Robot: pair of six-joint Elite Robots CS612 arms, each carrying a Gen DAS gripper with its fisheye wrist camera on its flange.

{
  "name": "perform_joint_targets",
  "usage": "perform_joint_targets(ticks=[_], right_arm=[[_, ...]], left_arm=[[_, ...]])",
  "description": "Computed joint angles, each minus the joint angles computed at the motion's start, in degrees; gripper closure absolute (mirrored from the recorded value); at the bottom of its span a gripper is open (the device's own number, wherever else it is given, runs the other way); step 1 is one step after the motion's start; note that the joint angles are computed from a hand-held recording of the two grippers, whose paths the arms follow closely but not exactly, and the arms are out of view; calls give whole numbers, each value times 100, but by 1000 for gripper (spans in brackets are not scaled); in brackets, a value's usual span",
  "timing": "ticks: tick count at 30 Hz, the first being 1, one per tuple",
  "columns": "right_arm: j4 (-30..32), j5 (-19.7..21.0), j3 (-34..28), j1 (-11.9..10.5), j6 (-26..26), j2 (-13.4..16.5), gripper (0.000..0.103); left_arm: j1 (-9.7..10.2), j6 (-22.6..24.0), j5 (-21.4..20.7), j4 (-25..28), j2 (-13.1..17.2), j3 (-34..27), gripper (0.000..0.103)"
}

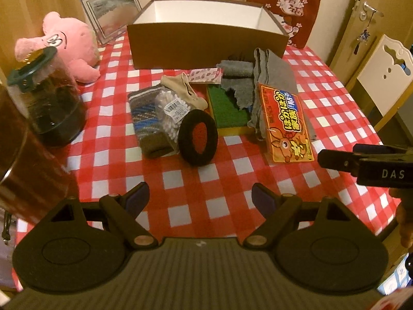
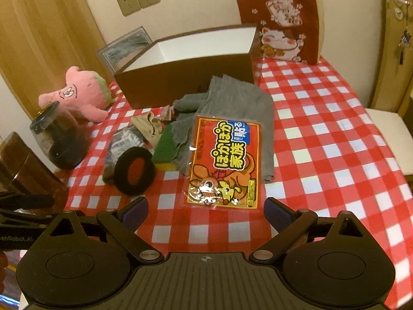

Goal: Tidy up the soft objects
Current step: 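Move the right tool to the orange heat-pad packet and close on it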

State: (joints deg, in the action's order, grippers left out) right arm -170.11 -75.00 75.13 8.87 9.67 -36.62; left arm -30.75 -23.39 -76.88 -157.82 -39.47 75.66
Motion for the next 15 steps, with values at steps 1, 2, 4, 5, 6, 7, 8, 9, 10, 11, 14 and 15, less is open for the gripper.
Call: perform_joint_targets(ticks=[1, 2, 4, 5, 6, 7, 8, 9, 10, 11, 14, 15], right_arm=[[68, 29, -79, -7, -11, 52, 7], [120, 65, -155, -14, -28, 108, 7], [273, 128, -307, -28, -91, 204, 7], [338, 140, -381, -33, -102, 253, 7], [408, 150, -459, -37, -106, 302, 7], [478, 148, -541, -39, -91, 351, 7], [536, 153, -629, -42, -61, 408, 7], [611, 158, -707, -44, -52, 454, 7], [681, 167, -784, -46, -60, 499, 7], [745, 141, -867, -40, -74, 549, 7], [918, 57, -1083, -20, -95, 679, 6], [1004, 41, -1158, -13, -103, 718, 6]], left_arm=[[11, -8, -12, 64, 51, -79, 18], [23, -17, -23, 132, 106, -163, 18], [48, -35, -39, 256, 214, -328, 18], [59, -38, -40, 292, 255, -385, 18], [69, -41, -40, 334, 299, -449, 18], [80, -51, -40, 403, 346, -526, 20], [93, -74, -51, 479, 393, -605, 21], [105, -95, -70, 525, 426, -659, 21], [113, -115, -76, 566, 456, -708, 21], [120, -134, -71, 624, 486, -761, 21], [136, -193, -90, 785, 559, -893, 21], [139, -211, -95, 825, 576, -923, 21]])
